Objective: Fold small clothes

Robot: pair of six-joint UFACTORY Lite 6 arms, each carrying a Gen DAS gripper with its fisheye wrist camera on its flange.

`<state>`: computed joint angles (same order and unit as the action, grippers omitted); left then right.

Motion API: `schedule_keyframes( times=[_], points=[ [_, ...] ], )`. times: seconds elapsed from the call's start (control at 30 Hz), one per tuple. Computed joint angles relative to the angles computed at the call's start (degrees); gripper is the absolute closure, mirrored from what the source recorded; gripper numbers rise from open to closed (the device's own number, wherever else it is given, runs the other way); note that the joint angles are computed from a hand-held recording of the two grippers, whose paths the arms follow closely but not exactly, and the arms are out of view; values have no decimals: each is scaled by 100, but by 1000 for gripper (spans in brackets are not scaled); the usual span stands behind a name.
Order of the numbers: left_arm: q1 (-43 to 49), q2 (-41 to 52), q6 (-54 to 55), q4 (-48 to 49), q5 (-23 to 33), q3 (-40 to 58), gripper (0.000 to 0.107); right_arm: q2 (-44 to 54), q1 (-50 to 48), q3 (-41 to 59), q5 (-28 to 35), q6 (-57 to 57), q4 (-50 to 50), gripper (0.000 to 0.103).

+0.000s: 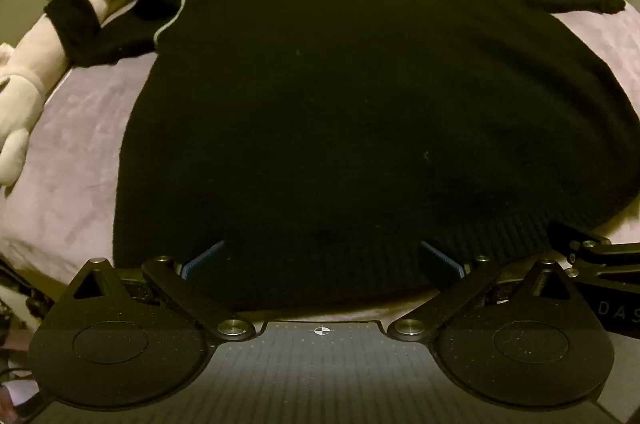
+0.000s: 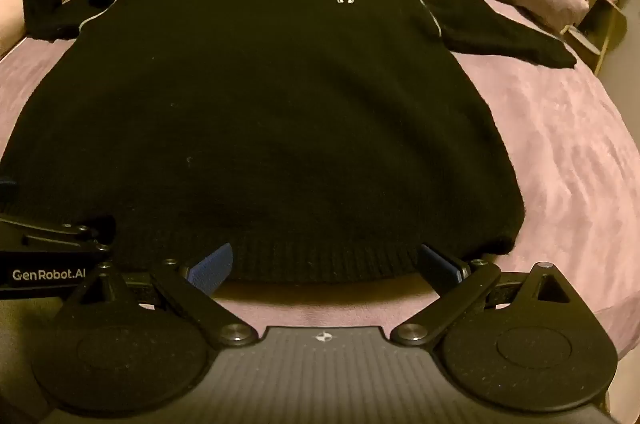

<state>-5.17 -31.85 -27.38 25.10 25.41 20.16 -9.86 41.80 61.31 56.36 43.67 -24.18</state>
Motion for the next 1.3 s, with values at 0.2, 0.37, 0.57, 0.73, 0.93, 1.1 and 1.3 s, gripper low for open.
schedule_keyframes(
  times=[0.2, 0.37, 0.57, 0.73, 0.93, 1.1, 1.3],
  points=[
    [154, -184, 267, -137, -73, -193, 4, -17, -24, -58, -35, -63, -17, 4],
    [115, 263, 143, -78, -93, 78, 4, -34, -66, -102, -67, -48, 4, 4],
    [196, 182, 353, -247, -61, 51, 4, 103, -125, 19, -48, -84, 6, 4],
    [366, 168, 622, -421, -96, 15, 4, 112, -147, 26, -59, -90, 14, 4],
    [398, 160, 685, -494, -29, 39, 4, 87, -206, -8, -131, -149, 41, 4],
    [376, 242, 649, -499, -15, 81, 4, 28, -251, -57, -158, -196, 90, 4],
    [330, 254, 562, -454, 11, 91, 4, 33, -245, -44, -140, -150, 100, 4]
  ],
)
